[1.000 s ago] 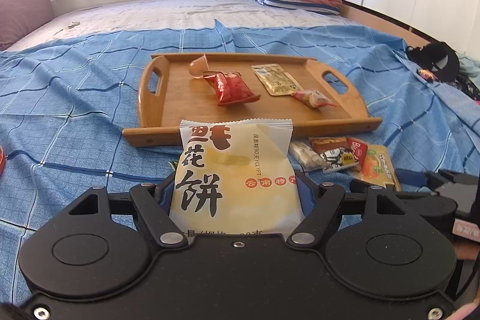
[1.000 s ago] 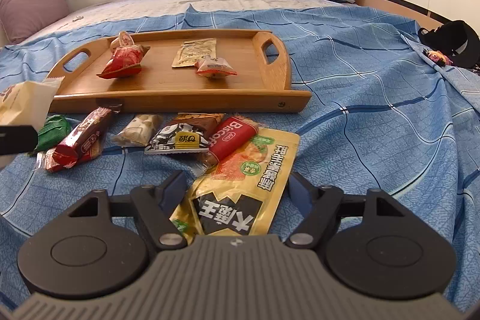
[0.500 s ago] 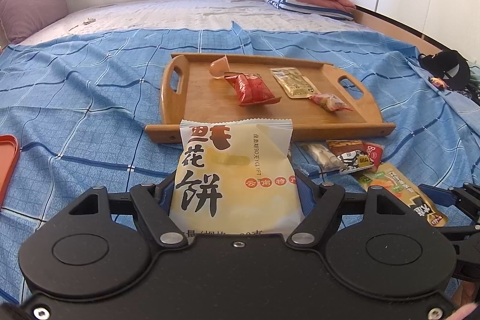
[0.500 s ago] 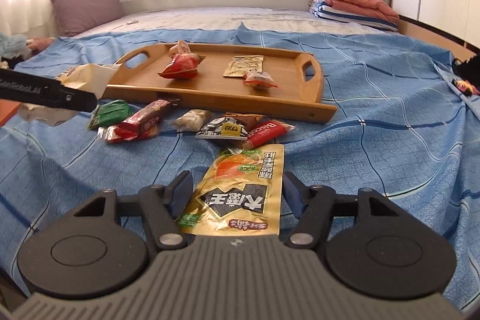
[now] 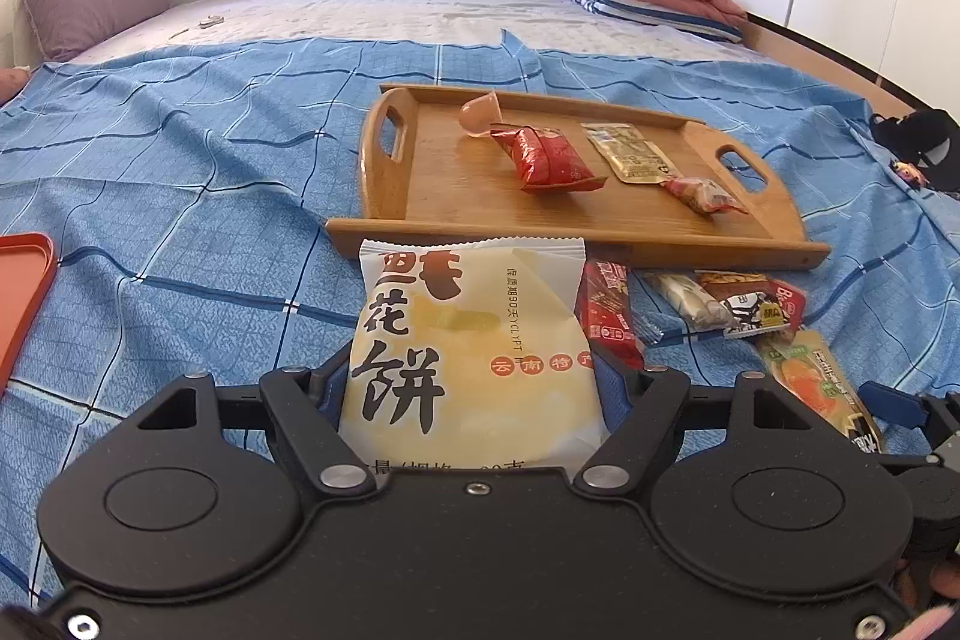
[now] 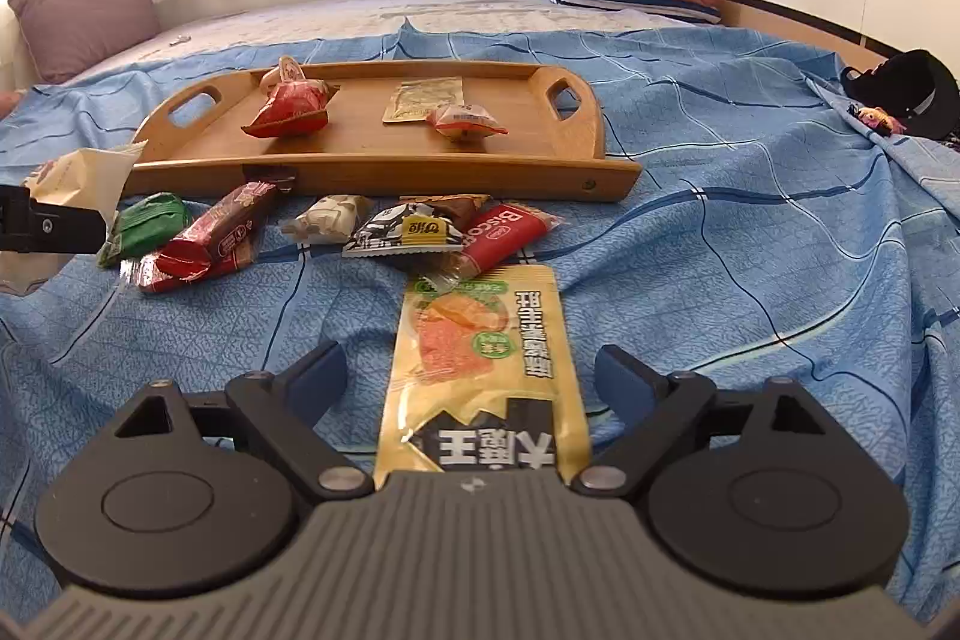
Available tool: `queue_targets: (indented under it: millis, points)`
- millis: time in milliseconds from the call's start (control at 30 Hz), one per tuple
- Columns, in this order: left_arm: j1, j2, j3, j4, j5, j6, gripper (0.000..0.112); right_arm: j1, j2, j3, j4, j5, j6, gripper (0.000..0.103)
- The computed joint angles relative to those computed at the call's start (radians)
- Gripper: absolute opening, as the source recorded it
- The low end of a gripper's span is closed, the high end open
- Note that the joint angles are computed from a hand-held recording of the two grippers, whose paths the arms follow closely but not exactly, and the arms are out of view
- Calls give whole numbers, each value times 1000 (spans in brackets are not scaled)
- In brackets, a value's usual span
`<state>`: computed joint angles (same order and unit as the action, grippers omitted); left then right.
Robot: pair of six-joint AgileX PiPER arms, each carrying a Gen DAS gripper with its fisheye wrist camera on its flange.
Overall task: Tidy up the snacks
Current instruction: 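Carry the bun packet and yellow-orange packet over the bamboo tray with both tools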
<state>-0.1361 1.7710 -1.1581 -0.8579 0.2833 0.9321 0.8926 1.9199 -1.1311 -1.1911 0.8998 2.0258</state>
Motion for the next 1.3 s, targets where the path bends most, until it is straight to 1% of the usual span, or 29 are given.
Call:
queue_targets:
  millis: [67, 133, 367, 533, 700, 800, 900, 967, 1000, 1067, 1100, 1133, 1233, 1300]
  points:
    - [-2, 3, 2, -3, -4, -1, 73, 10, 7, -13, -6, 14, 4, 75]
    - [-4, 2, 4, -12, -8, 8, 73, 19, 3, -16, -10, 30, 2, 66]
    - [2, 0, 0, -41, -15, 32, 73, 32, -62, 29, -12, 12, 32, 64]
    - [16, 1, -22, -28, -6, 22, 73, 57, -116, 56, -34, 32, 51, 64]
    - [19, 17, -71, 15, 0, -32, 73, 49, -156, 54, -78, 58, 39, 64]
    - [11, 38, -123, 81, 11, -105, 73, 8, -157, 26, -95, 46, 5, 64]
    - [4, 72, -206, 162, 42, -204, 73, -53, -154, -9, -106, 5, -40, 64]
    - [-6, 100, -273, 230, 61, -281, 73, -102, -141, -47, -99, -27, -99, 64]
    - [-10, 118, -311, 267, 72, -321, 73, -132, -135, -69, -85, -54, -134, 64]
    - [-18, 156, -389, 319, 100, -379, 73, -210, -121, -117, -22, -143, -222, 64]
    - [-24, 180, -439, 363, 119, -431, 73, -237, -112, -138, 3, -166, -247, 64]
    - [-28, 207, -493, 404, 144, -478, 73, -265, -98, -165, 31, -186, -281, 64]
    - [-37, 293, -664, 487, 232, -582, 73, -324, -57, -239, 73, -210, -362, 64]
    - [-43, 367, -805, 539, 311, -642, 73, -359, -32, -286, 107, -228, -420, 64]
